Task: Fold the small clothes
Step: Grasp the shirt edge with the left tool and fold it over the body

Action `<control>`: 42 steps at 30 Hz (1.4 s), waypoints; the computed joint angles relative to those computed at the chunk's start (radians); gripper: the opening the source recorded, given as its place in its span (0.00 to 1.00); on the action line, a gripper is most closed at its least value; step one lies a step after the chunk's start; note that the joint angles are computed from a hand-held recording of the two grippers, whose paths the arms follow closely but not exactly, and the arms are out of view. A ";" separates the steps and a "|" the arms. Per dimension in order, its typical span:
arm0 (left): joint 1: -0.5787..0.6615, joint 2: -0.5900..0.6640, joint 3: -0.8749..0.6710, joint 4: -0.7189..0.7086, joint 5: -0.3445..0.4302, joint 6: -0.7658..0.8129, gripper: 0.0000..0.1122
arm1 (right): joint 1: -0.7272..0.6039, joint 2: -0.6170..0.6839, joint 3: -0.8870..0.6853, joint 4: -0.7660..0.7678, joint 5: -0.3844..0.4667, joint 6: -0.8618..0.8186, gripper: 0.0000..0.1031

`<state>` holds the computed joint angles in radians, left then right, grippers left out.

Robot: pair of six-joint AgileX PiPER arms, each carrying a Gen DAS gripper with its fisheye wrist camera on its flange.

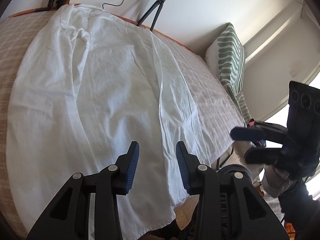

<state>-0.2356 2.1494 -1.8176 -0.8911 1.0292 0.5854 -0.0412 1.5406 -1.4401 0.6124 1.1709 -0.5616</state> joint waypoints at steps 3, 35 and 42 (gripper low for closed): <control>-0.019 0.021 -0.011 0.008 0.008 0.001 0.33 | -0.030 0.046 -0.093 -0.031 -0.005 0.037 0.41; -0.460 0.017 -0.129 0.491 -0.201 -0.131 0.37 | -0.553 0.187 -0.318 0.109 0.039 -0.037 0.45; -0.535 0.059 -0.138 0.709 -0.263 -0.292 0.43 | -0.626 0.202 -0.276 0.164 0.036 -0.089 0.45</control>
